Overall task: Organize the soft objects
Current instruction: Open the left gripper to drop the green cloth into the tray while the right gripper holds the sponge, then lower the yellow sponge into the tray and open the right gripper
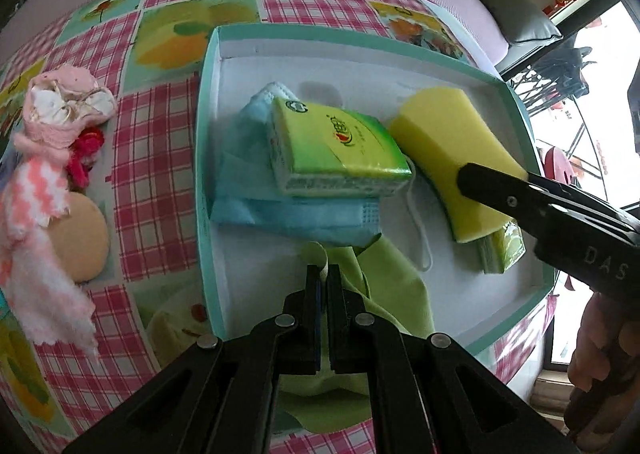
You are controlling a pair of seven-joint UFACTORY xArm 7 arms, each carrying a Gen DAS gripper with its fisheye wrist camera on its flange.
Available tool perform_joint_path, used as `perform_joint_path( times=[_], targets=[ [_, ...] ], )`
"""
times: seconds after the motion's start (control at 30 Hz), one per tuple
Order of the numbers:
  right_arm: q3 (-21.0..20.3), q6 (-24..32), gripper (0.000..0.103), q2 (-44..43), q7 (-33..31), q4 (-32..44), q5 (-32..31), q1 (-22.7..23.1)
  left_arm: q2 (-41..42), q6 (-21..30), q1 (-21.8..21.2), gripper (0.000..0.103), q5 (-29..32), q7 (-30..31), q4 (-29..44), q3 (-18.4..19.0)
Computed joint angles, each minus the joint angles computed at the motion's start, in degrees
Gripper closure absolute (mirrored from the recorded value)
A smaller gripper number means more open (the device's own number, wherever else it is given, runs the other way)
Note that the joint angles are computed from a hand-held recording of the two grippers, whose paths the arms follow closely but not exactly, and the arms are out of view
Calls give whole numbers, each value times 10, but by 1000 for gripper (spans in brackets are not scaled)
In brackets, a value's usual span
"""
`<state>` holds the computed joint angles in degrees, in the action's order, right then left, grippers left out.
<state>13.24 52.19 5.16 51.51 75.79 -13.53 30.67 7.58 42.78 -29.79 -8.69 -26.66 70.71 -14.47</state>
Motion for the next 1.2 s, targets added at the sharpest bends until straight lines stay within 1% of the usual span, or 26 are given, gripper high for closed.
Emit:
perform_joint_path(
  times=[0.33,0.43,0.47,0.5,0.53,0.57,0.67,0.77,0.93,1.0,1.03,1.07,1.1,1.13,1.2],
  targets=[
    [-4,21,37,24,-2,33,-7,8,-3,23,9,101,-15,13,16,4],
    [-5,35,36,24,-2,42,-9,11,-12,29,12,96,-17,18,21,5],
    [-5,39,35,23,-2,44,-9,11,-17,32,13,88,-15,17,21,6],
    [-4,43,34,22,-2,46,-10,12,-23,34,13,76,-10,13,20,6],
    [-4,48,34,20,-1,49,-11,13,-31,35,12,69,-2,8,18,7],
    [-3,51,33,18,-1,51,-12,14,-36,36,12,65,6,3,18,7],
    [0,69,31,12,0,63,-21,18,-54,41,15,64,16,-5,16,9],
    [3,87,31,10,1,75,-29,22,-76,49,19,59,27,-18,9,10],
    [7,114,31,7,4,91,-35,29,-105,59,29,58,33,-35,-8,11],
    [9,124,30,7,5,96,-34,32,-112,67,32,56,41,-48,-12,11],
    [10,127,27,6,4,97,-32,33,-116,71,35,54,43,-54,-15,12],
    [11,129,25,5,4,97,-31,34,-121,74,37,46,46,-60,-19,12],
    [12,133,19,5,4,99,-31,35,-122,77,39,35,51,-68,-20,12],
    [13,139,17,6,5,102,-34,38,-125,82,42,31,60,-78,-23,12],
    [15,149,0,8,9,107,-41,42,-132,91,46,23,78,-96,-27,11]
  ],
)
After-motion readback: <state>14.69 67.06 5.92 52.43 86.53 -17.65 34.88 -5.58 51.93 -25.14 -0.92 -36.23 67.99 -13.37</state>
